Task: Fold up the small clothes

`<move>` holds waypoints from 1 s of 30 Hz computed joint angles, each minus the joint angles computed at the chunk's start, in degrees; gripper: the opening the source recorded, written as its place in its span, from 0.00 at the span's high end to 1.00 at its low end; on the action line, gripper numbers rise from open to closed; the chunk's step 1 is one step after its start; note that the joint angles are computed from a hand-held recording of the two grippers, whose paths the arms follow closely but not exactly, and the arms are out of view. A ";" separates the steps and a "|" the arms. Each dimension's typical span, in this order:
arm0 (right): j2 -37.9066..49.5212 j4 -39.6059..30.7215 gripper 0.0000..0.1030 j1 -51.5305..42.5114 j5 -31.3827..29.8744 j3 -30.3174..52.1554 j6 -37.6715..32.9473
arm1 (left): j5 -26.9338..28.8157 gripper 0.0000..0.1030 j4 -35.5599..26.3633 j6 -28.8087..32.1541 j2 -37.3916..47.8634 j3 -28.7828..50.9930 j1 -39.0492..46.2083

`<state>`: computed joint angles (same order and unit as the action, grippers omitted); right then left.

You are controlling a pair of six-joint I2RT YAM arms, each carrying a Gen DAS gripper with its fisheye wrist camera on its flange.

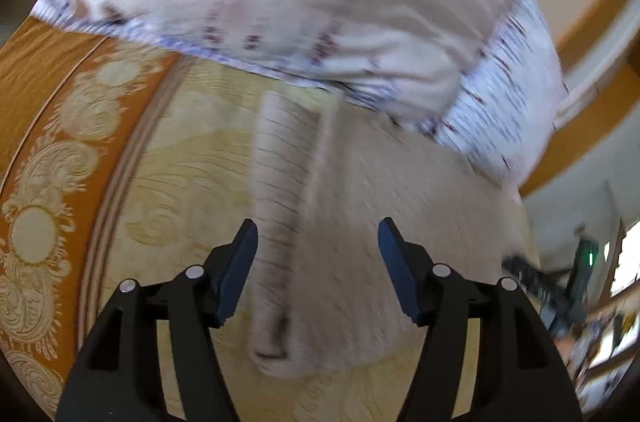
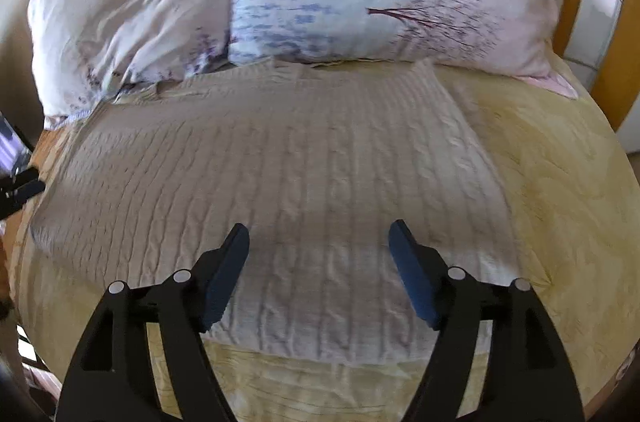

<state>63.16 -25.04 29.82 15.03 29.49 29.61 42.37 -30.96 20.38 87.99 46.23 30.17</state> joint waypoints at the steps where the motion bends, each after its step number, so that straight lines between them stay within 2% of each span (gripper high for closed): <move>1: 0.79 0.42 0.24 0.54 0.49 -0.02 0.20 | -0.03 0.40 -0.13 -1.11 1.16 0.70 -0.09; 6: 0.58 2.98 0.20 1.58 2.15 -2.52 0.99 | 0.85 0.40 -1.20 -4.10 6.68 2.84 -0.50; 16: 0.18 4.97 0.13 2.76 2.91 -3.65 0.17 | 2.37 0.44 1.58 -8.69 7.60 2.88 -1.78; 25: 0.32 6.03 0.07 3.54 3.21 -4.16 0.42 | 1.42 0.44 3.69 -10.13 6.86 2.06 -3.35; 30: -0.30 6.87 0.06 3.77 2.98 -4.81 1.16 | 2.10 0.48 4.13 -11.21 6.95 1.61 -3.78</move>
<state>62.86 -18.17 33.59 18.01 24.68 30.77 44.46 -26.83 9.17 94.94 47.84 26.39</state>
